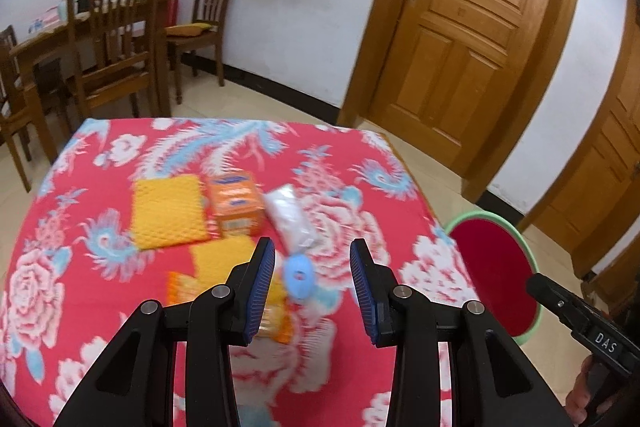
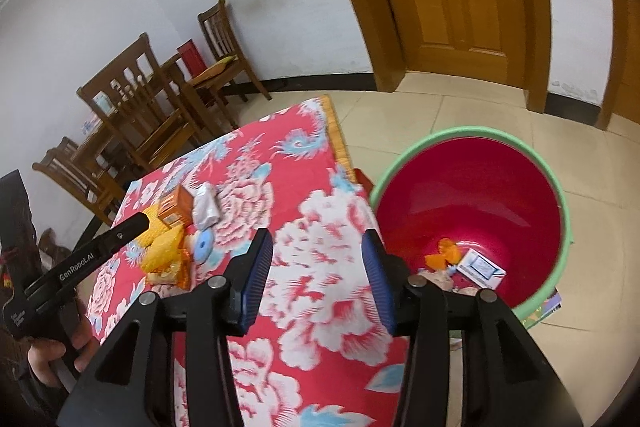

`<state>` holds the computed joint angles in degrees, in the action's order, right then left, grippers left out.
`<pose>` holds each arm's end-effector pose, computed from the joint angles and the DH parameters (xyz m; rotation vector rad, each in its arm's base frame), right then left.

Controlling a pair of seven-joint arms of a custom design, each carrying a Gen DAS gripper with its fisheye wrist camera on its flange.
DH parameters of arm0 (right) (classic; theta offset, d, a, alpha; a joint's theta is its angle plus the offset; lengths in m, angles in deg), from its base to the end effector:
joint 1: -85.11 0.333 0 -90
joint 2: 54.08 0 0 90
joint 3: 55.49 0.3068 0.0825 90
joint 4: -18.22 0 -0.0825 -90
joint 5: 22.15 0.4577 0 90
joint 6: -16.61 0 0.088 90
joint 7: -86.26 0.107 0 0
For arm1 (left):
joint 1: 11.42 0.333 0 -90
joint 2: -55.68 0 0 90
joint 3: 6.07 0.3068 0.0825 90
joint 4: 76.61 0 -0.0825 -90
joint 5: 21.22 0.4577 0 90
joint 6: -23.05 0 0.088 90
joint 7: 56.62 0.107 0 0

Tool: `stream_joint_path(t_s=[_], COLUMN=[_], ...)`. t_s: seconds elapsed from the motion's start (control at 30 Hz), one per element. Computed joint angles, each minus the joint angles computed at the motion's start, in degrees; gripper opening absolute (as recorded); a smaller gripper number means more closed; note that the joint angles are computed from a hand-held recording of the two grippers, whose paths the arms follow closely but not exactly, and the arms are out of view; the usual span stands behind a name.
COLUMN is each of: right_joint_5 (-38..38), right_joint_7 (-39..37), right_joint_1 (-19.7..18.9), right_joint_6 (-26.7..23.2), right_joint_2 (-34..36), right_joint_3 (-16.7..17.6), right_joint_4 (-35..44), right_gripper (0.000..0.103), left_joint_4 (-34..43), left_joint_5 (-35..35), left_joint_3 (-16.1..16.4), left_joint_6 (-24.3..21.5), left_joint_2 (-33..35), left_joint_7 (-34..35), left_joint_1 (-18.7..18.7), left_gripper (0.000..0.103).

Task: Collect trash
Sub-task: 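Move both open tools back over the table items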

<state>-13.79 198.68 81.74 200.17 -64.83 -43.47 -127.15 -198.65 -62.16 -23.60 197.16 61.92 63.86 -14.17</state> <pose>0.5414 0.0684 0.3807 -1.3190 1.9389 -0.5056 0.6298 -0.1762 0.3857 -1.6652 2.0109 -1.0645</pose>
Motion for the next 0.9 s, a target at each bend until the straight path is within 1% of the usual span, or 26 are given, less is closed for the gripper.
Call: stream_joint_path(t_s=[0.1, 0.2, 0.37, 0.43, 0.53, 0.6, 0.63, 0.7, 0.87, 0.9], right_joint_5=[-1.37, -3.96, -10.62, -14.05, -16.41, -18.19, -18.63, -19.11, -19.02, -18.52], right_joint_7=[0.69, 2.25, 6.56, 8.95, 10.34, 11.51, 11.76, 12.02, 11.22, 10.65], right_joint_1=[-0.74, -1.26, -0.83, -0.75, 0.98, 2.16, 2.87, 4.36, 8.13, 8.81], right_joint_6=[-0.5, -1.07, -2.53, -3.16, -3.78, -4.31, -4.65, -5.16, -6.73, -7.01], right_joint_2=[1.25, 2.69, 5.49, 6.74, 8.08, 9.28, 9.86, 10.85, 13.51, 13.95], right_joint_3=[1.41, 2.4, 2.29, 2.31, 0.86, -0.1, -0.68, -1.89, -4.87, -5.38], right_joint_4=[1.67, 3.51, 7.08, 8.71, 10.36, 11.77, 12.46, 13.6, 16.62, 17.1], right_gripper=[0.05, 0.05, 0.05, 0.05, 0.05, 0.05, 0.05, 0.05, 0.05, 0.05], left_joint_4=[0.28, 0.7, 1.47, 2.1, 3.33, 4.21, 4.94, 6.32, 10.05, 10.84], left_joint_5=[1.53, 4.8, 12.52, 15.05, 17.27, 20.02, 21.91, 26.23, 32.46, 33.31], left_joint_3=[0.91, 2.03, 3.52, 3.46, 2.72, 3.16, 3.81, 5.38, 5.79, 5.79], left_joint_6=[0.48, 0.79, 1.13, 0.73, 0.09, -0.56, -1.16, -2.15, -5.0, -5.68], left_joint_2=[0.37, 0.93, 2.2, 2.94, 4.36, 5.36, 6.11, 7.52, 11.04, 11.77], left_joint_7=[-1.38, -4.7, -11.75, -13.87, -15.47, -17.82, -19.6, -23.77, -29.48, -30.32], left_joint_1=[0.53, 1.25, 2.51, 3.49, 5.31, 5.58, 5.39, 4.62, 5.32, 5.47], left_gripper=[0.04, 0.04, 0.04, 0.043, 0.046, 0.048, 0.052, 0.056, 0.058, 0.06])
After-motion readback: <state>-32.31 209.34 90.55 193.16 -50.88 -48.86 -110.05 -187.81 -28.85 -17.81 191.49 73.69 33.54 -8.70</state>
